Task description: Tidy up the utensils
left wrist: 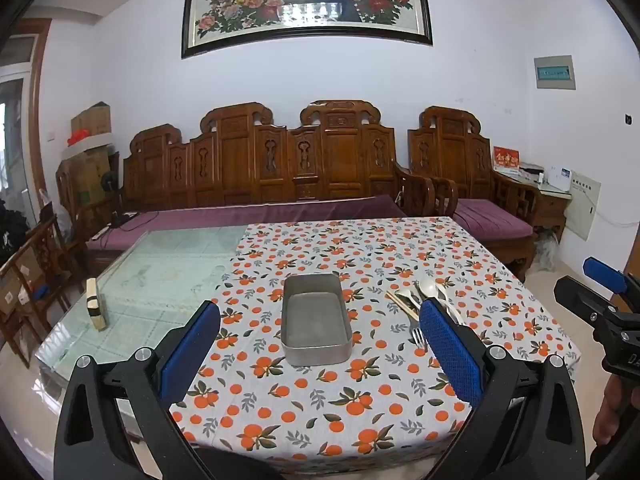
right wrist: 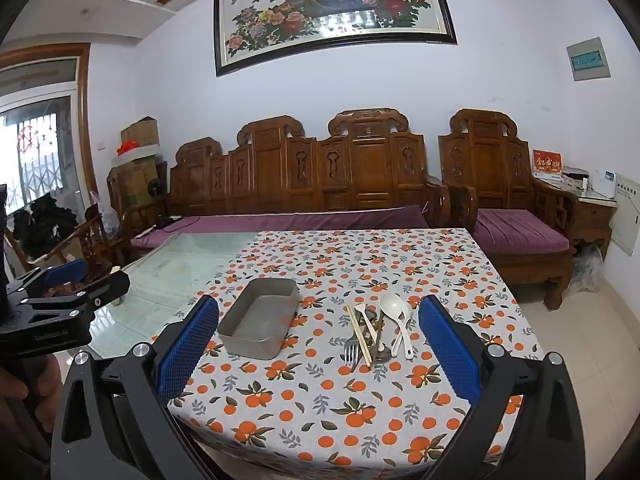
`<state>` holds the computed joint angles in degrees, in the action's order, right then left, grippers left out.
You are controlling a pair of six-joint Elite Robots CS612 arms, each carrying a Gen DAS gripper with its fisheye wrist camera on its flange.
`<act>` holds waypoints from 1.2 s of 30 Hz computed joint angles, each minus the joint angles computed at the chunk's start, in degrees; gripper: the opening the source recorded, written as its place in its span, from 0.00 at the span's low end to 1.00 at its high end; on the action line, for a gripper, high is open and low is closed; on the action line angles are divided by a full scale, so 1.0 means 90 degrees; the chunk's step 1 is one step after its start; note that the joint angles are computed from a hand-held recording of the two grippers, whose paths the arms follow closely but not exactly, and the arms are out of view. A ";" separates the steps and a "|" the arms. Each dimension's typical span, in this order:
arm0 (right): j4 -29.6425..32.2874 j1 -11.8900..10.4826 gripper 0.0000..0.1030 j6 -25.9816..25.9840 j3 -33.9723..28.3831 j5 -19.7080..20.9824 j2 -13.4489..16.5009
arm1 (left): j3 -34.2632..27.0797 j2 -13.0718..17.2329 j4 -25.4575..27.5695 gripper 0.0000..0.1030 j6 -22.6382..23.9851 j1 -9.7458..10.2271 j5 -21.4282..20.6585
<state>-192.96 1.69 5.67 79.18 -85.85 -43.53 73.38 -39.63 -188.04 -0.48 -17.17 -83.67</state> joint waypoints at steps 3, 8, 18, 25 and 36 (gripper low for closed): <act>-0.0019 -0.0002 0.98 0.0008 0.0001 0.0007 0.0003 | 0.0001 0.0002 -0.0021 0.94 0.0006 -0.0004 0.0021; -0.0027 0.0001 0.98 0.0004 0.0000 0.0004 0.0002 | 0.0001 -0.0007 -0.0024 0.94 0.0018 -0.0009 0.0028; -0.0060 0.0006 0.98 0.0000 0.0022 -0.0015 -0.0019 | -0.0003 0.0006 -0.0023 0.94 -0.0003 -0.0001 0.0010; -0.0071 0.0017 0.98 0.0005 0.0036 -0.0029 -0.0038 | -0.0005 0.0002 -0.0023 0.94 0.0001 -0.0005 0.0009; -0.0081 0.0035 0.98 -0.0002 0.0046 -0.0035 -0.0048 | 0.0001 0.0006 -0.0046 0.94 -0.0005 -0.0005 0.0007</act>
